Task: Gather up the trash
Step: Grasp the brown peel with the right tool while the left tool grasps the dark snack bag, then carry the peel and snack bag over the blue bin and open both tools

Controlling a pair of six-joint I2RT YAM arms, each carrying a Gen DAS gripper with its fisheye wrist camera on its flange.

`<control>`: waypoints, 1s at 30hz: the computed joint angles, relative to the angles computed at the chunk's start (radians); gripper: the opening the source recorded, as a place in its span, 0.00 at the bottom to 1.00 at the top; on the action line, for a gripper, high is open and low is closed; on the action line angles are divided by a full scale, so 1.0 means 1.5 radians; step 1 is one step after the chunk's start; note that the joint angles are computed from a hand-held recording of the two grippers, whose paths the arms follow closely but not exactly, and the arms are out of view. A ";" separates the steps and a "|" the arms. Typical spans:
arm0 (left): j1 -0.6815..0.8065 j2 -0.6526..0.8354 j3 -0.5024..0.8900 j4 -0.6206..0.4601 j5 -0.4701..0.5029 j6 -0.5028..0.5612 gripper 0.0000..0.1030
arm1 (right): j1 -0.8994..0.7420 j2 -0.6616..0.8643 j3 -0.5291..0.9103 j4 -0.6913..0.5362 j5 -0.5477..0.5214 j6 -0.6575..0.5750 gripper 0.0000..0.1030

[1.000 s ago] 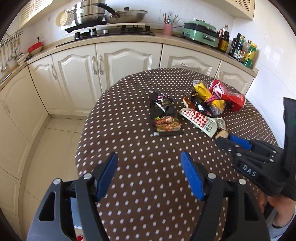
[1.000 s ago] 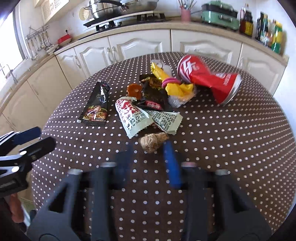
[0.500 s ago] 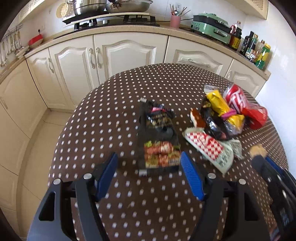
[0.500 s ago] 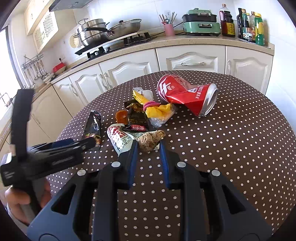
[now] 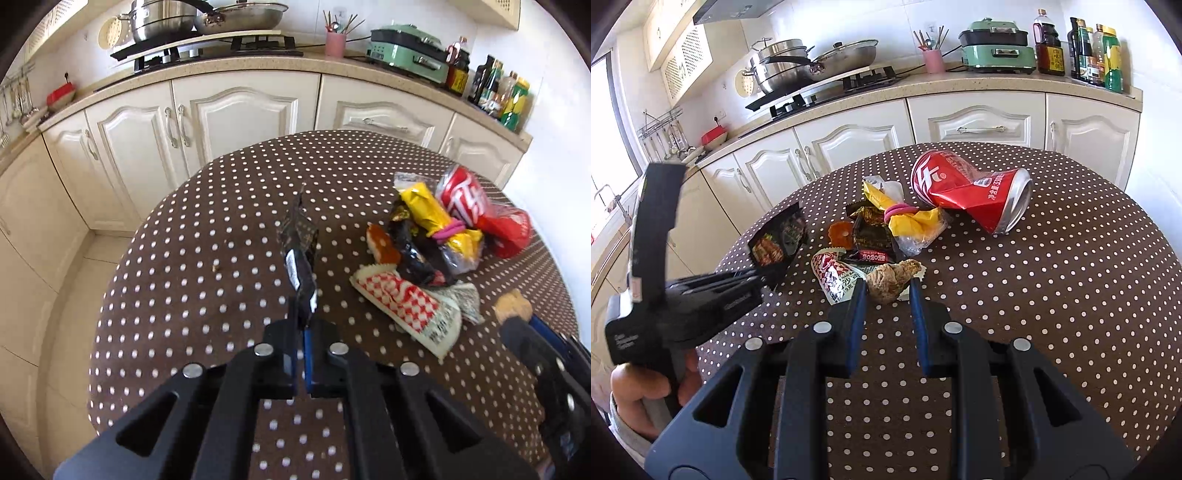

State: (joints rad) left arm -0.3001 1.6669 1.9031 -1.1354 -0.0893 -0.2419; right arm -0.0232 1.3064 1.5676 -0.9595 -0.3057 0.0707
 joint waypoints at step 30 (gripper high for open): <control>0.919 -0.303 -0.269 -0.212 0.513 0.594 0.02 | 0.715 0.112 0.093 0.045 0.337 0.244 0.23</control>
